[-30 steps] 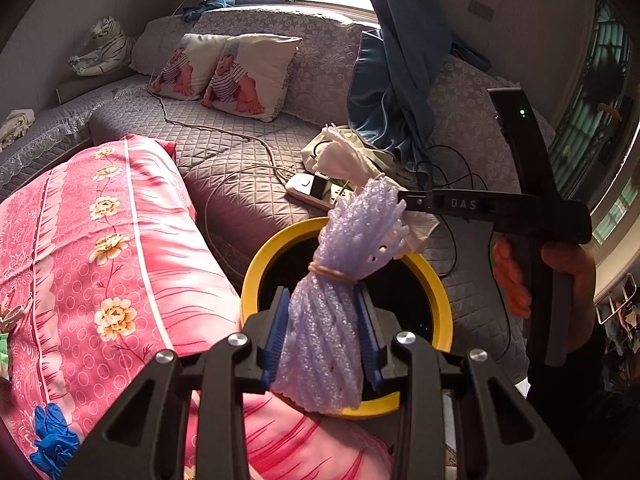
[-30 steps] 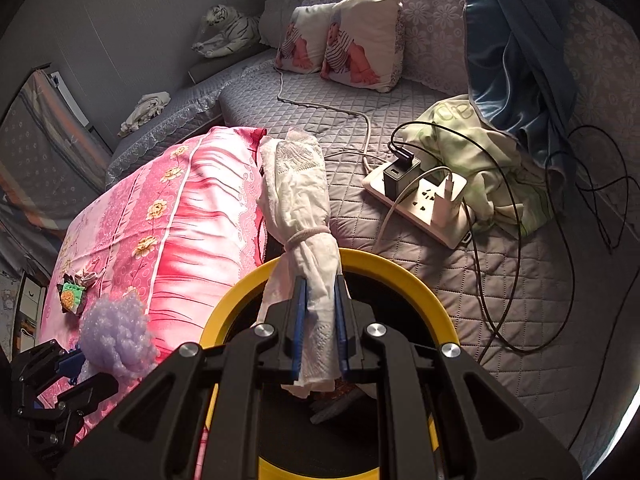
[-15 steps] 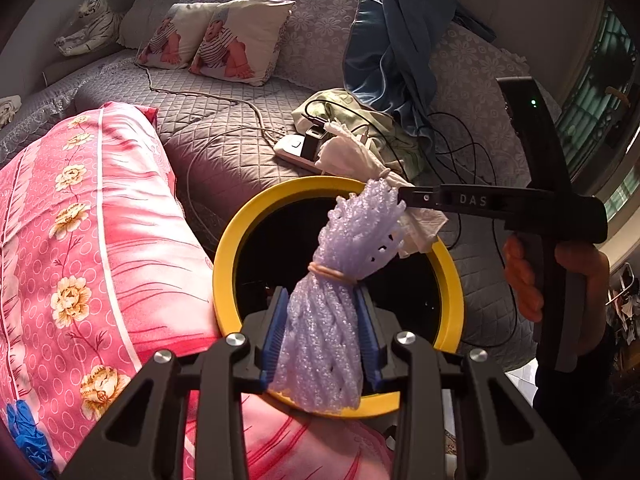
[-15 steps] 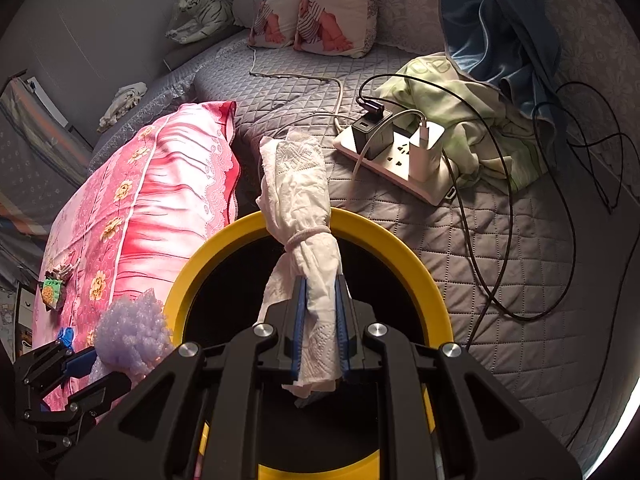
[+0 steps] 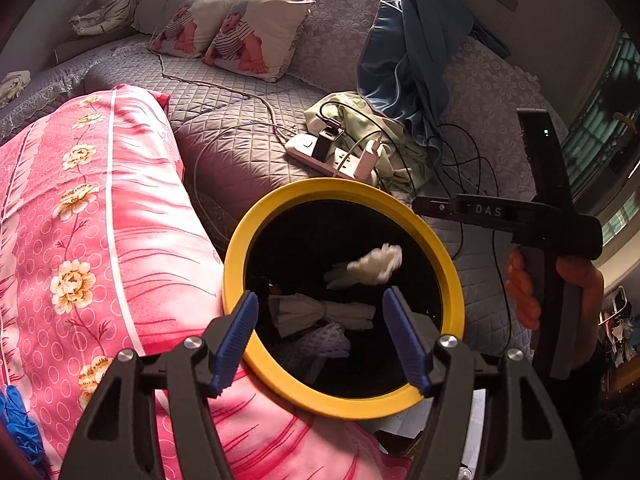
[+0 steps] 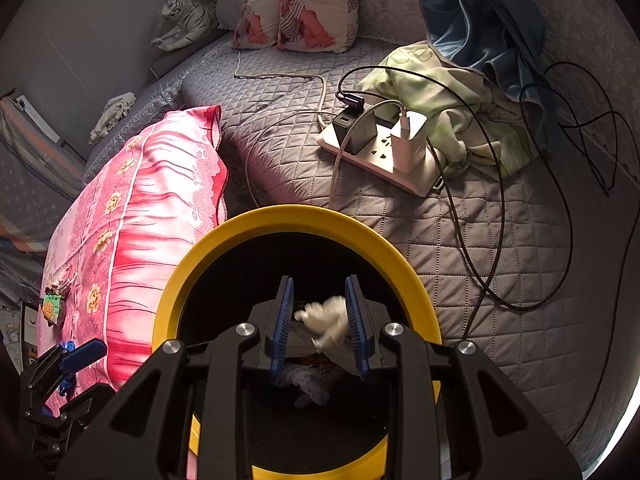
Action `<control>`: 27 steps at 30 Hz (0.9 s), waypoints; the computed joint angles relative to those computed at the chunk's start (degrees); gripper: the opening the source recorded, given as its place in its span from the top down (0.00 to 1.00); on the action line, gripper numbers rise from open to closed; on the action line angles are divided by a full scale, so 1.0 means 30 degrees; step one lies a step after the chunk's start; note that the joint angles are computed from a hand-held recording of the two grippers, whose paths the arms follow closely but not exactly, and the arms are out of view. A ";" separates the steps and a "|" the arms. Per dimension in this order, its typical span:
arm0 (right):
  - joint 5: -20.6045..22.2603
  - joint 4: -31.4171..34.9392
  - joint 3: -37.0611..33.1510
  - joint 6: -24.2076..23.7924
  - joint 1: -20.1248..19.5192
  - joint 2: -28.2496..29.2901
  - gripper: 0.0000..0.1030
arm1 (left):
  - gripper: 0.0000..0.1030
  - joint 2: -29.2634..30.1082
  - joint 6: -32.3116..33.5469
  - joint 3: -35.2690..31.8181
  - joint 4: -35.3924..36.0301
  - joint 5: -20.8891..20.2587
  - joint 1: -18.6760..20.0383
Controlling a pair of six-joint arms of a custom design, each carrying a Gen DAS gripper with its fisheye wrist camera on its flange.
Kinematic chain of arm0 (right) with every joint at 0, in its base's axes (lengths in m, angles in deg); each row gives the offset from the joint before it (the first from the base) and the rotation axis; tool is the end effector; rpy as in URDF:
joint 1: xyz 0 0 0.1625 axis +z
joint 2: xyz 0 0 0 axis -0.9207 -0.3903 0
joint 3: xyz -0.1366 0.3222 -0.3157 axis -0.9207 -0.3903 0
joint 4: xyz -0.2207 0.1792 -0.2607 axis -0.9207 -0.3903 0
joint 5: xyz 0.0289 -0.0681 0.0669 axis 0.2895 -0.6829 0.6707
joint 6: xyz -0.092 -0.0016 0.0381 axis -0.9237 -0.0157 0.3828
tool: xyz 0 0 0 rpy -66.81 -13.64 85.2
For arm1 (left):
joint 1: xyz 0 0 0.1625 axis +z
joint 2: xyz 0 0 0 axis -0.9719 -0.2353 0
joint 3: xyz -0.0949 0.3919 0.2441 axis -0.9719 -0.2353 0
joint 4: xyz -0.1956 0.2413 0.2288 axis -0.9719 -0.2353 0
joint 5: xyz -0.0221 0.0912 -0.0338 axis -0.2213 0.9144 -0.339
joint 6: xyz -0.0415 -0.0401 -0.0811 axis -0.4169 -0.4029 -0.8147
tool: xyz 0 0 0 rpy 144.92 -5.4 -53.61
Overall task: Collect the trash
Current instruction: 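Open both tools to drop the foam net and white bundle into the bin, then move both open tools back over the trash on the bed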
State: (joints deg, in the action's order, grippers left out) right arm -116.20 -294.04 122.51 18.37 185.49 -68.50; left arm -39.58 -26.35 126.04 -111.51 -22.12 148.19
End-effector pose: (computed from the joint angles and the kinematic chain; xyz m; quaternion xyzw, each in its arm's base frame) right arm 0.2676 -0.3897 -0.0046 -0.2135 -0.8436 0.3978 0.2907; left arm -0.0194 -0.5297 0.2526 0.4606 0.8838 -0.0336 0.0752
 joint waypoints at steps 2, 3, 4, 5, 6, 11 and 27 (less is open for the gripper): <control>-0.0034 0.0241 -0.0122 0.0036 0.0079 -0.0061 0.75 | 0.40 -0.0134 0.0138 0.0021 -0.0224 -0.0003 0.0026; -0.0055 0.0392 -0.0216 0.0017 0.0130 -0.0091 0.75 | 0.40 -0.0203 0.0203 0.0013 -0.0309 -0.0003 0.0038; -0.0074 0.0545 -0.0326 -0.0016 0.0185 -0.0123 0.75 | 0.40 -0.0278 0.0270 -0.0033 -0.0332 -0.0048 0.0084; -0.0103 0.0706 -0.0436 -0.0037 0.0245 -0.0163 0.75 | 0.40 -0.0362 0.0290 -0.0078 -0.0351 -0.0052 0.0121; -0.0146 0.0916 -0.0582 -0.0052 0.0328 -0.0191 0.75 | 0.40 -0.0434 0.0293 -0.0160 -0.0343 -0.0060 0.0178; -0.0230 0.1813 -0.1586 -0.0676 0.0803 -0.0193 0.71 | 0.40 -0.0918 0.0564 -0.0663 -0.0377 -0.0065 0.0574; 0.1173 0.4634 -0.7345 -0.5092 0.1789 0.1342 0.59 | 0.33 -0.2391 0.1624 -0.3483 -0.0323 0.0888 0.3360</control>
